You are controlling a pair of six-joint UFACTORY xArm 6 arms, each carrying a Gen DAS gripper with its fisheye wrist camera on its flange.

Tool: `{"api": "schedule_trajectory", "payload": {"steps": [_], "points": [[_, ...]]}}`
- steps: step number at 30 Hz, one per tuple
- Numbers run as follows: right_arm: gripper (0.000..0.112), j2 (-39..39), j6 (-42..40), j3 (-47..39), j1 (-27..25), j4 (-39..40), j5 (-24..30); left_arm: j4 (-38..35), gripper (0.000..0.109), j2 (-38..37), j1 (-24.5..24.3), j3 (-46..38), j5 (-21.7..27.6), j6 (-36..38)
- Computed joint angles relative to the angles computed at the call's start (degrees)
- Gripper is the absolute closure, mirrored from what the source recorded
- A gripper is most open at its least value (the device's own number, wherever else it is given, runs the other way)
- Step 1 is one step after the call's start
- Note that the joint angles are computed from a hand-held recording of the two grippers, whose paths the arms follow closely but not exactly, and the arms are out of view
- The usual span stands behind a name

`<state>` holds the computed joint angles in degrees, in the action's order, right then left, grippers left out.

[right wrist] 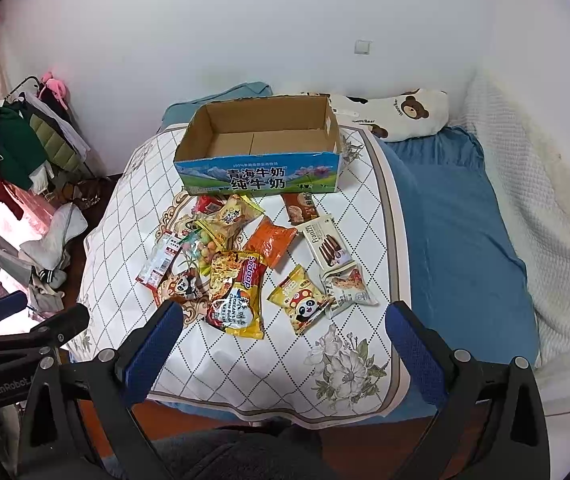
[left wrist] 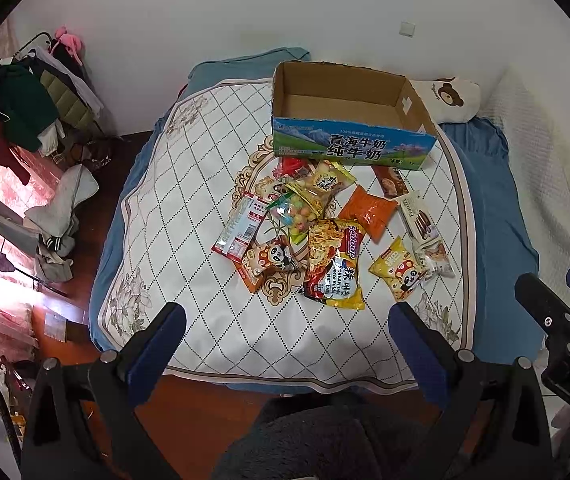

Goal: Organize snacks

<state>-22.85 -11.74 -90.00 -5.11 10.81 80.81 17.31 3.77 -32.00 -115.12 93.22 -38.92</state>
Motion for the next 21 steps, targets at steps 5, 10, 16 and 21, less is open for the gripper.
{"api": "schedule_trajectory", "payload": {"steps": [5,10,16,21], "points": [[0.009,0.38,0.08,-0.57,0.01,-0.06,0.10,-0.03,0.006,-0.09,-0.05,0.01,-0.10,-0.04],[0.009,-0.07,-0.11,0.09,-0.19,0.08,-0.05,-0.26,0.006,-0.05,0.50,-0.89,0.26,1.04],[0.009,-0.03,-0.12,-0.19,-0.19,0.07,-0.04,-0.01,0.006,-0.25,0.39,-0.53,0.00,0.94],[0.009,-0.13,-0.15,-0.05,-0.23,0.07,-0.16,-0.21,0.006,0.25,0.86,-1.01,-0.46,1.43]]}}
